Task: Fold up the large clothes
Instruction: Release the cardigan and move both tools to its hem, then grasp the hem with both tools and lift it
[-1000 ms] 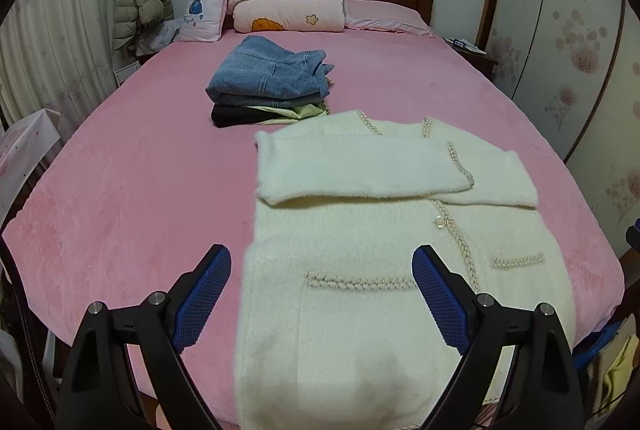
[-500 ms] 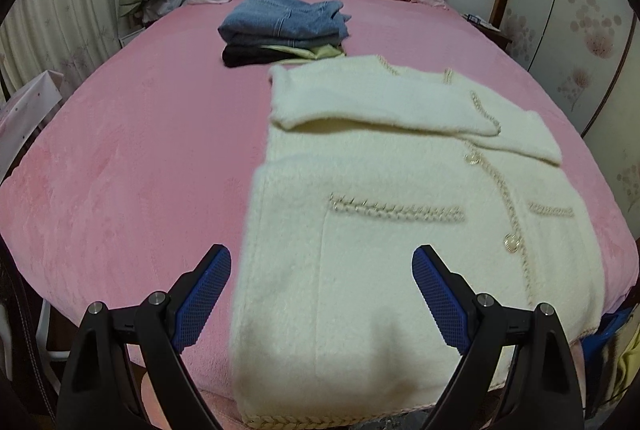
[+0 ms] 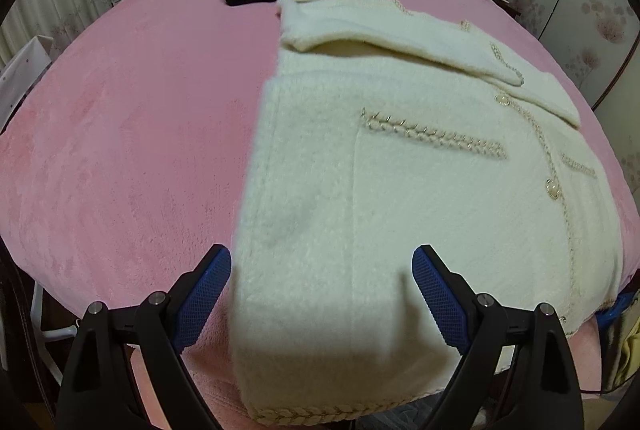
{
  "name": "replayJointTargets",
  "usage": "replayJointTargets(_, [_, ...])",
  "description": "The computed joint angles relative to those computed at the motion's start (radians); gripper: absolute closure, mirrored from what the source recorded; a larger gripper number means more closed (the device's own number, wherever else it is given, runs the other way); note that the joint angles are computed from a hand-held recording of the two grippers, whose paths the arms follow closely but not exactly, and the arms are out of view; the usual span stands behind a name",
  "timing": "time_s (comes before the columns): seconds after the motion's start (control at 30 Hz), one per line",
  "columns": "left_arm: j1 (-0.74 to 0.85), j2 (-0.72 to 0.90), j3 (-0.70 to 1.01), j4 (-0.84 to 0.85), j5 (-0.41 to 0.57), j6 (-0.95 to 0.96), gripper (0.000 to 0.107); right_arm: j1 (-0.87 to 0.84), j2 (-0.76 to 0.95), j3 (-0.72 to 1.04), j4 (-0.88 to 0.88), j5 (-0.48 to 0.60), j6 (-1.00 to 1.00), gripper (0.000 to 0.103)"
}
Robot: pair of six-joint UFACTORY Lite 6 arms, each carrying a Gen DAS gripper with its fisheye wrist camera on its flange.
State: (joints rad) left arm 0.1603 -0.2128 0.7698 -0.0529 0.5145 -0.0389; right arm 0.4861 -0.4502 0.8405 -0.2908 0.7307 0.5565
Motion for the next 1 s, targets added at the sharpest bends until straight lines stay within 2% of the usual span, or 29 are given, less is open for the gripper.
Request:
replayJointTargets(0.2, [0.044, 0.028, -0.029, -0.063, -0.02, 0.104, 0.016, -0.154, -0.04, -0.092, 0.222, -0.057, -0.243, 0.04])
replayJointTargets(0.43, [0.12, 0.034, -0.075, -0.267, -0.024, 0.337, 0.016, -0.368, -0.033, -0.208, 0.537, -0.065, -0.611, 0.04])
replayJointTargets(0.8, [0.229, 0.063, -0.084, -0.516, 0.06, 0.716, 0.016, -0.456, 0.003, -0.311, 0.748, -0.093, -0.927, 0.041])
replayJointTargets(0.83, [0.238, 0.062, -0.086, -0.531, 0.072, 0.745, 0.016, -0.451, 0.005, -0.312, 0.755, -0.09, -0.94, 0.042])
replayJointTargets(0.9, [0.253, 0.056, -0.094, -0.546, 0.09, 0.786, 0.016, -0.433, 0.009, -0.316, 0.769, -0.075, -0.965, 0.052])
replayJointTargets(1.0, [0.276, 0.051, -0.104, -0.565, 0.122, 0.855, 0.016, -0.408, 0.002, -0.329, 0.763, -0.072, -0.97, 0.054])
